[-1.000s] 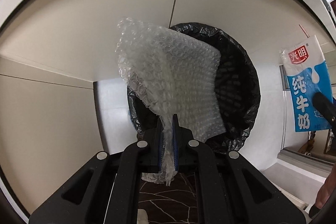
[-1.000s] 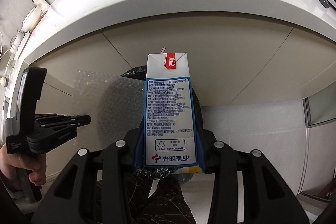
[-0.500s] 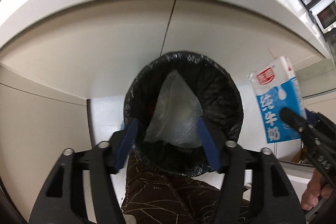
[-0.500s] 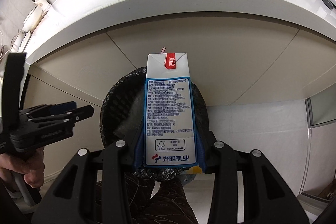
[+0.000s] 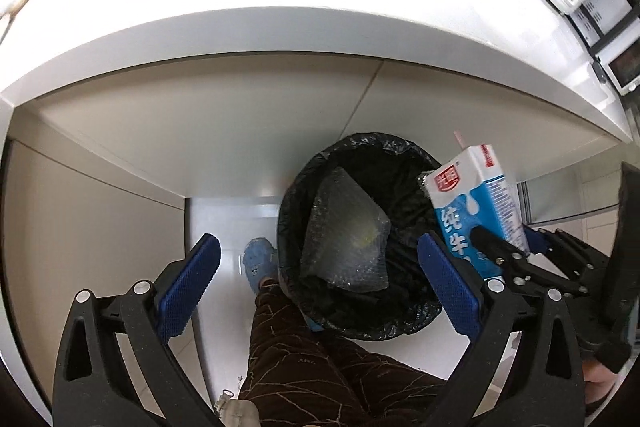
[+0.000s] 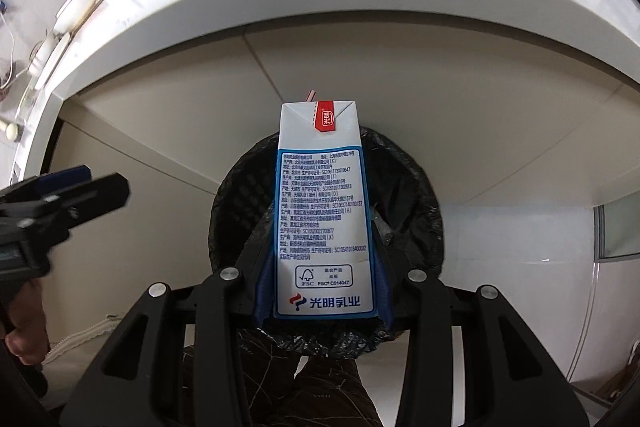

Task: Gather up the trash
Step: 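Open the left tool to drop the bubble wrap while the right tool drops the carton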

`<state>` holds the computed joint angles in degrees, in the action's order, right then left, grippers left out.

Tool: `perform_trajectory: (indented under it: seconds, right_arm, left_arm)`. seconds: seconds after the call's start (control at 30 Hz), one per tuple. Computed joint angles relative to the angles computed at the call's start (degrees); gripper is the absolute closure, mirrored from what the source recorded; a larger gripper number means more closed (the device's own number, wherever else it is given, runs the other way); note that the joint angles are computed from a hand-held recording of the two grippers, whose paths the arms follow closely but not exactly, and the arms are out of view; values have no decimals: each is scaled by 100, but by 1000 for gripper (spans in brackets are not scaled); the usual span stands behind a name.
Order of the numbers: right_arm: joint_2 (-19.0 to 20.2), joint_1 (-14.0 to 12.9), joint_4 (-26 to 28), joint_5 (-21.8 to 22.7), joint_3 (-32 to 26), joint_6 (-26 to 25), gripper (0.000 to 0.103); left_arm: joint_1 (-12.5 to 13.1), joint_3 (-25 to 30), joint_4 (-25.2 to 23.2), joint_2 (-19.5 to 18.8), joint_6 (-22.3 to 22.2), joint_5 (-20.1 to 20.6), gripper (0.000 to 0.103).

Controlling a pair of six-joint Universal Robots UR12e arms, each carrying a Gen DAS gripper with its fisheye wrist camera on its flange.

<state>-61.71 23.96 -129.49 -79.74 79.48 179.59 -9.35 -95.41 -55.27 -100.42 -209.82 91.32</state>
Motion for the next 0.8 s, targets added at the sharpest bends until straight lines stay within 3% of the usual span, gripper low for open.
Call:
perform_trajectory:
  seconds: [0.2, 0.27, 0.4, 0.57, 0.8]
  right_arm:
    - [74, 73, -3, -145, -63, 13, 61]
    - [74, 78, -29, -162, -67, 46, 51]
    - [55, 83, -108, -260, -65, 99, 42]
    - [22, 96, -140, -433, -127, 239, 21]
    - [-91, 57, -18, -585, -288, 397, 12]
  left_arm:
    - [20, -16, -84, 30, 24, 33, 6]
    - [29, -40, -81, 42, 17, 34, 6]
    - [42, -39, -106, 33, 15, 12, 6]
    - [34, 24, -140, 5, 42, -10, 6]
    - [-30, 156, -191, 2, -42, 28, 6]
